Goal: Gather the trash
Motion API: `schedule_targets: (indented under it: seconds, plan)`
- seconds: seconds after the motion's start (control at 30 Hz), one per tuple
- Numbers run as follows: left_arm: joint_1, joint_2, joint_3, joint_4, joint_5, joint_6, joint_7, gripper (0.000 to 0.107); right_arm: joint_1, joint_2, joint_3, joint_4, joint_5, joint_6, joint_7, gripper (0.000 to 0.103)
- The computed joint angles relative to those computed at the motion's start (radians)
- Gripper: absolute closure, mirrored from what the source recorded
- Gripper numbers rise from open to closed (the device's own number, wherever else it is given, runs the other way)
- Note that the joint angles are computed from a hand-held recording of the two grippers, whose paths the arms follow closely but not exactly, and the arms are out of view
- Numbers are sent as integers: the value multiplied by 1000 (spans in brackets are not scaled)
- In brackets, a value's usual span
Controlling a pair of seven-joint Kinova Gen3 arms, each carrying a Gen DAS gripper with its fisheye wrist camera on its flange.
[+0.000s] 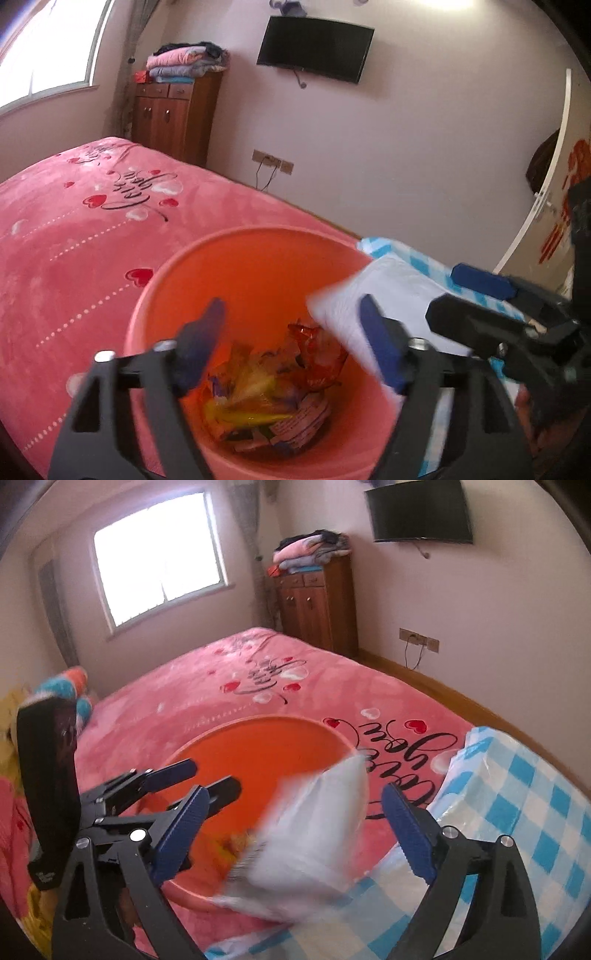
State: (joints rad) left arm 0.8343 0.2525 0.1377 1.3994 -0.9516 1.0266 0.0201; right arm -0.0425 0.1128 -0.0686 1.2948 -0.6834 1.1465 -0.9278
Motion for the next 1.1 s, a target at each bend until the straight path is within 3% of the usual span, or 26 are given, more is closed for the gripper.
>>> schedule_targets:
  seconds: [0.2, 0.47, 0.8, 1.1]
  plan:
    - [20, 0, -3, 14, -48, -11, 53, 20, 39, -50, 39, 69, -45, -61, -4, 10]
    - [42, -11, 6, 51, -150, -17, 160, 12, 58, -128, 90, 181, -21, -147, -14, 10]
    - [123, 84, -3, -78, -205, 142, 83, 9, 53, -207, 137, 288, 104, -213, -97, 9]
    - [169, 132, -40, -158, -182, 120, 20, 9, 38, -277, 158, 350, 240, -286, -188, 10]
